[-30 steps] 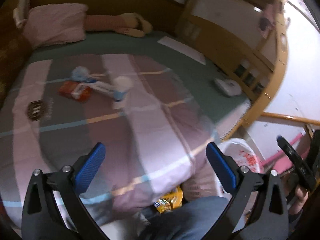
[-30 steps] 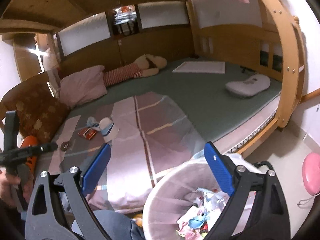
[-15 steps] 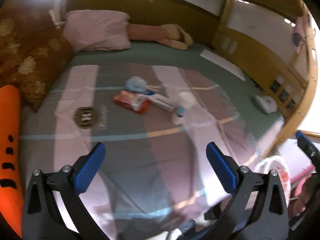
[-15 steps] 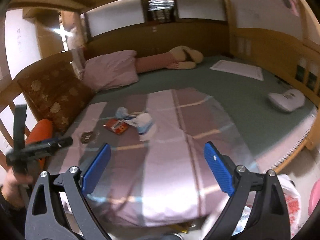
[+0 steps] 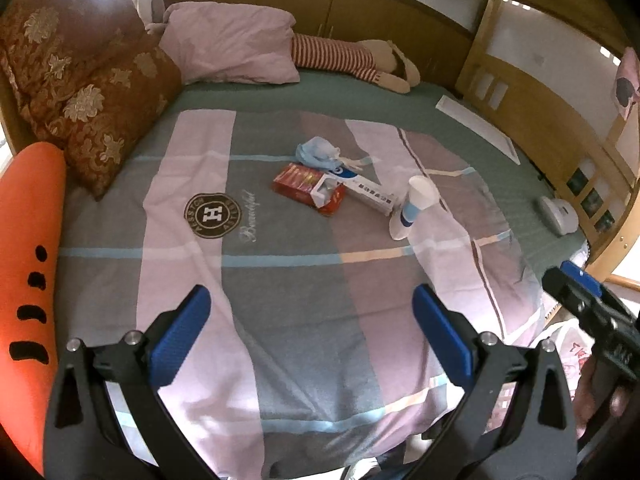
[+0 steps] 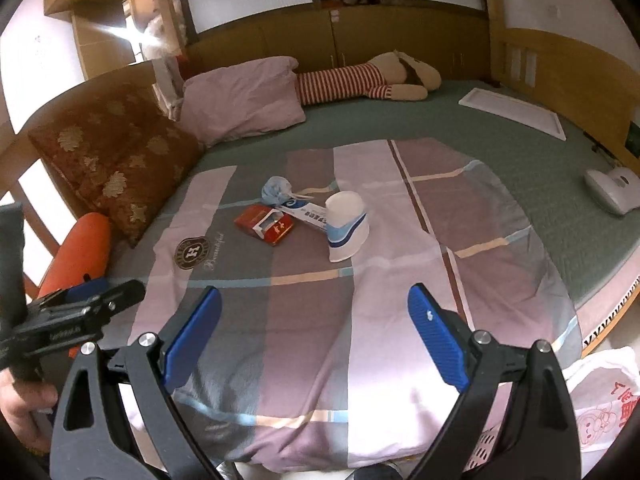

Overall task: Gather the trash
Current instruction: 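Move both open grippers back over the remaining trash on the bed, then grasp the red-white box with the left gripper while the right gripper grasps the white paper cup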

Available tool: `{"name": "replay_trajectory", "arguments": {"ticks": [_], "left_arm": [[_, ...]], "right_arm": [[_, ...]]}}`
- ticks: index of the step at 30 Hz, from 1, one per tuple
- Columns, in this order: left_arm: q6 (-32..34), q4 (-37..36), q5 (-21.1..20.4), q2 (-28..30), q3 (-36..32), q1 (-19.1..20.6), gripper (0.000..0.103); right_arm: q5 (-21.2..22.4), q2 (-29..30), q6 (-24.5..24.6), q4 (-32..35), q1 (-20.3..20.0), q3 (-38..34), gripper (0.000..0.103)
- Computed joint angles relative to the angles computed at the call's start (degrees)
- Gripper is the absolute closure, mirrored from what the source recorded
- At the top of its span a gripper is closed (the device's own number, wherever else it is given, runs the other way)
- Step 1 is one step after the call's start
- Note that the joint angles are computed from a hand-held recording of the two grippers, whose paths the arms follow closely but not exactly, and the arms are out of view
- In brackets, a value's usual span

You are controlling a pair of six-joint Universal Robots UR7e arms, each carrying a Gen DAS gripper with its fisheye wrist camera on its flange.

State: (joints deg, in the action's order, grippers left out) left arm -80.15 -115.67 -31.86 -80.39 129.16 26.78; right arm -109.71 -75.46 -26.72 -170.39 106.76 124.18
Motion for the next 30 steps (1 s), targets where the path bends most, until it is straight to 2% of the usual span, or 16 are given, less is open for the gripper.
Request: {"name": "replay_trajectory", "arguments": {"ticks": [3,5,6,8,10,12,16,20,23,25,27,29,30], "left_arm": [[2.39,-0.4,0.46,1.55,-1.62,2.22,0.003],[6.22,-2.55,0.51,3.22,-2.97,5.01,0.003],[10.21,-5.94,0.22,4.41,-3.44,6.86,0.003],[19.67,-12.84,-1.06,7.24,-4.77,10.57,0.003],[28.96,-20.19,-2.76,10.53,-6.48,14.82,0.003],[34.71,-24.31,-3.1,13.06,-8.02,17.63,0.003],[45.01,-32.9,-4.42,17.97,-12.19,23.06,0.003],[54.41,-36.86,-4.15,22.26,-16.77,26.61,0.003],[58.6,-39.02,-5.57,24.5,-19.43,29.01,0.003],[60.9,-38.97,-7.23,25.91,-21.5,30.64,0.003],[62.58,-38.9,-8.09,26.99,-22.92,31.78,0.003],[64.05,-38.77,-10.84,27.8,-24.31,33.24,0.003],[64.64,-38.16,-12.22,28.31,-25.14,34.02,0.003]], "right_arm": [[-1.63,4.8,-0.52,-0.91,0.53,-3.37,0.011],[-4.68,10.83,1.16,-0.14,0.81,-8.3,0.011],[-5.23,12.96,1.65,-0.23,0.61,-10.0,0.011],[-9.2,19.37,3.75,-0.77,0.32,-14.99,0.011],[-10.99,23.96,6.28,1.35,-0.5,-19.15,0.011],[-12.61,28.15,6.75,0.32,-1.25,-22.17,0.011],[-15.63,32.91,7.29,-0.75,-2.44,-26.37,0.011],[-16.35,35.03,8.63,-1.13,-3.87,-29.36,0.011],[-14.91,35.1,10.24,1.57,-4.88,-30.64,0.023],[-13.7,34.78,11.13,4.37,-5.37,-30.96,0.038],[-13.41,34.82,11.32,6.49,-5.55,-31.4,0.044],[-13.43,35.12,10.8,6.81,-5.72,-31.53,0.049],[-13.51,35.38,10.42,6.85,-5.8,-31.7,0.056]]}}
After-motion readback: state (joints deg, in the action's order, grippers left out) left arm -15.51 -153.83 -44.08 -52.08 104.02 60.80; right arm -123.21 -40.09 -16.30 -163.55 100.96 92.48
